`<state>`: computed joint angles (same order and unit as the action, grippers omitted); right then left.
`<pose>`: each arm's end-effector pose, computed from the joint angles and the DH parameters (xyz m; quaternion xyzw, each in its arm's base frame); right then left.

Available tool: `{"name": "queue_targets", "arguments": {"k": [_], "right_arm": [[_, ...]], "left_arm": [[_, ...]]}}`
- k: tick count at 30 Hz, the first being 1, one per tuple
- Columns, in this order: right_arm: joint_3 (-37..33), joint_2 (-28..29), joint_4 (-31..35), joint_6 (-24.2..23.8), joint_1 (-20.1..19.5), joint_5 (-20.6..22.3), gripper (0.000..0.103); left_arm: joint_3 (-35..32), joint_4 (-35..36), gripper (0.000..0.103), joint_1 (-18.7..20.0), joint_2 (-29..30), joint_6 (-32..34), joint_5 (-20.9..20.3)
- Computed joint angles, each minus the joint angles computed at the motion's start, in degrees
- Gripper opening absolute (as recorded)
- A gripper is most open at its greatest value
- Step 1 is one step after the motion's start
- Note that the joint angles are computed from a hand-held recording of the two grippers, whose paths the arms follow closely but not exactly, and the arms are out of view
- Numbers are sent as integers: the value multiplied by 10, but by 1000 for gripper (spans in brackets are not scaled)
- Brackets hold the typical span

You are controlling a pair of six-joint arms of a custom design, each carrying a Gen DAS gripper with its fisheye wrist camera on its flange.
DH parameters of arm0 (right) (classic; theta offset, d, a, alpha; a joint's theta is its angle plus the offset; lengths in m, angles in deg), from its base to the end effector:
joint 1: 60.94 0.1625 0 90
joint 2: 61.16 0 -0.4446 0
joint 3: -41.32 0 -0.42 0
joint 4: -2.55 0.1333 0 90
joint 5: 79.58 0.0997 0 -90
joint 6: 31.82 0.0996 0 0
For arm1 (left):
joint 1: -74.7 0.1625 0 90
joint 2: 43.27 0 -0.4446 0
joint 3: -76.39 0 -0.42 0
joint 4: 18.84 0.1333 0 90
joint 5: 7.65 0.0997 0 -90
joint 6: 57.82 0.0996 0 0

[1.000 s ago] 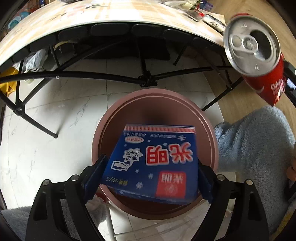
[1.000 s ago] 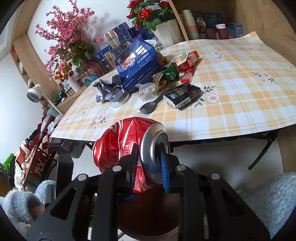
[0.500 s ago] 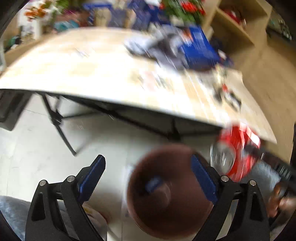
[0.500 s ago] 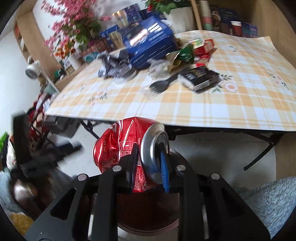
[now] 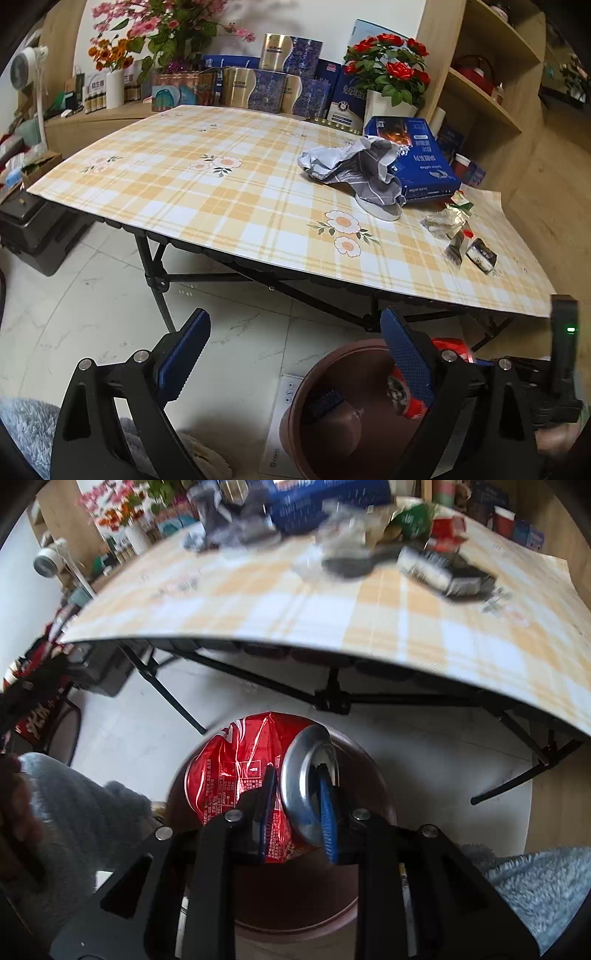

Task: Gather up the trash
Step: 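Lower the red can into the brown bin and open the right gripper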

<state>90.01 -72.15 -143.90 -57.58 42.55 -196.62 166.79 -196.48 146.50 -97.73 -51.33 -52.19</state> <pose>0.2936 -0.8466 -0.0615 0.2863 -0.9164 0.1328 0.2463 -0.0293 -0.7431 0.3127 0.0129 0.8469 -0.4355 0.3049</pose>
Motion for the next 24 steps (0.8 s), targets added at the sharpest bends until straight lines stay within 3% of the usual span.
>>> {"name": "queue_targets", "arguments": {"k": [11,20,23,24], "right_arm": [[-101,62,154,62,-10,-82,25],[-116,68,169,93,-13,-89,29],[-93,56,134,85,-12,-77,62],[-88,53,123,80,-11,-73,66]], "left_arm": [[-5,19,91,5,5,2,-2],[-7,25,91,3,8,7,0],[-6,23,91,3,8,8,1],[-6,22,91,3,8,8,1]]}}
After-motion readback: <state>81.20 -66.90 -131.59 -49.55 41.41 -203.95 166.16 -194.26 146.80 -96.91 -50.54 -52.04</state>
